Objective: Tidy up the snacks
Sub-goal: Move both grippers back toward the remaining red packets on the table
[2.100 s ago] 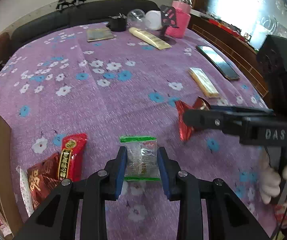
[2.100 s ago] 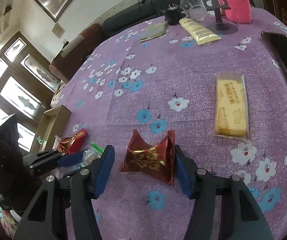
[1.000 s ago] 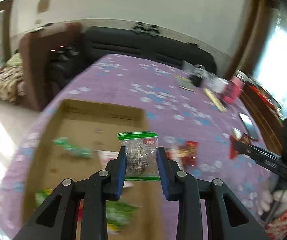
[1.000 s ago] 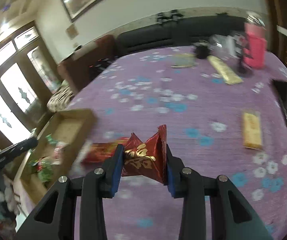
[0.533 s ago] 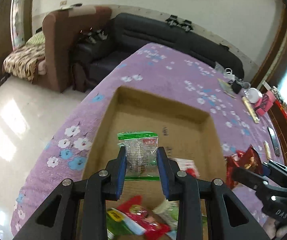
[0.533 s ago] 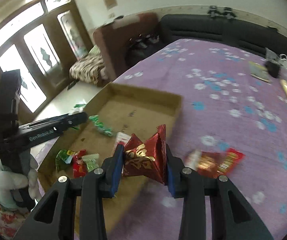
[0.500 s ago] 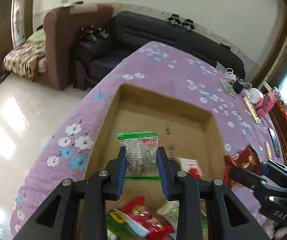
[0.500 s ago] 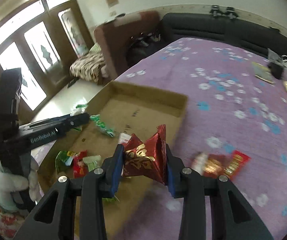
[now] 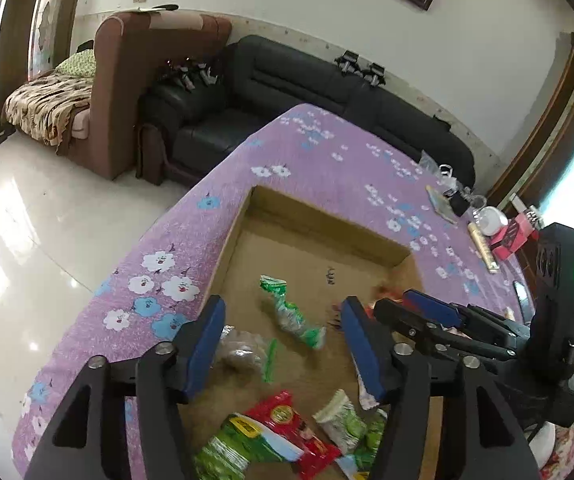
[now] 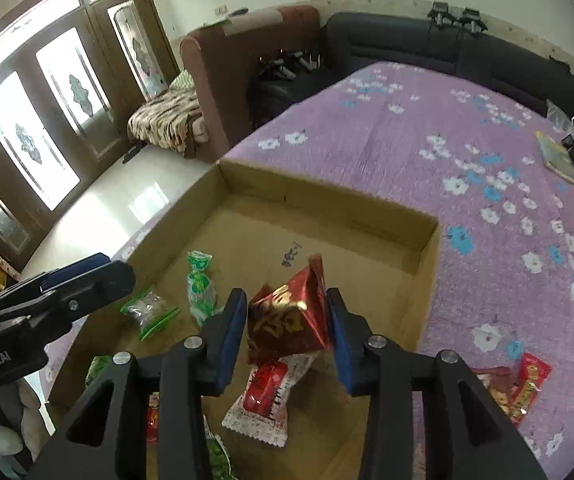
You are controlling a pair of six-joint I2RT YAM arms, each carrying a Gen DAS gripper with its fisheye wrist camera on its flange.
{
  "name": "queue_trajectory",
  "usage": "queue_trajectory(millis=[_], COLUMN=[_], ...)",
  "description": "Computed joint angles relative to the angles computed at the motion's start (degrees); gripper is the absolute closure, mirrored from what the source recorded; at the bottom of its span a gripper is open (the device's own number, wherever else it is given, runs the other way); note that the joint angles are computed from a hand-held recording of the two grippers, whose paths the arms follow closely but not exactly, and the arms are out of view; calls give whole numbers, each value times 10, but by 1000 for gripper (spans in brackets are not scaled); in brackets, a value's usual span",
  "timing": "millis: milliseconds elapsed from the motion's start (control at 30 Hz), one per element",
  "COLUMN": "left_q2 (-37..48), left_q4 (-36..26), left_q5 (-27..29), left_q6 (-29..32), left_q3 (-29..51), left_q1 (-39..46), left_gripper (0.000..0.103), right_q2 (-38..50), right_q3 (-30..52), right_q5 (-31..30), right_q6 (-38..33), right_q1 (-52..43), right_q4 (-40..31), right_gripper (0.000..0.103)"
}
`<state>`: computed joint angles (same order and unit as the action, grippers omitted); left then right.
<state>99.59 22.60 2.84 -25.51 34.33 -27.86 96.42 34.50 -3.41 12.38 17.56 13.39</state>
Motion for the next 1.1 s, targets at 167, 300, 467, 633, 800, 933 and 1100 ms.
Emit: queue_trajectory(millis=[167, 300, 467, 633, 800, 933, 1100], left_q2=[-42, -67, -73, -37, 1, 21, 49], left_q4=[10, 18, 24, 25, 7, -3, -11], left_q5=[-12, -21, -50, -62, -69, -76, -70], left_q6=[-20, -47, -80, -98, -101, -103, -98], left_q3=[-30, -50, -54, -26, 16, 36, 62], left_q1=[-38, -85, -155, -201, -237, -255, -262], left_gripper=[28, 28, 27, 27, 27, 27, 27], right_q2=[-98, -195, -288, -229, -129, -36, 26], right_q3=[-73, -136, -188, -184, -162, -115, -88], right_q5=[-26, -62, -119, -178, -222, -207, -146], right_q6=[3, -17, -97, -176, -174, -133, -107], right_q1=[-36, -104, -274, -416, -454, -430, -363], right_q4=[3, -15, -63, -64, -15, 18, 36], right_gripper=[57, 54, 50, 50, 50, 50, 50])
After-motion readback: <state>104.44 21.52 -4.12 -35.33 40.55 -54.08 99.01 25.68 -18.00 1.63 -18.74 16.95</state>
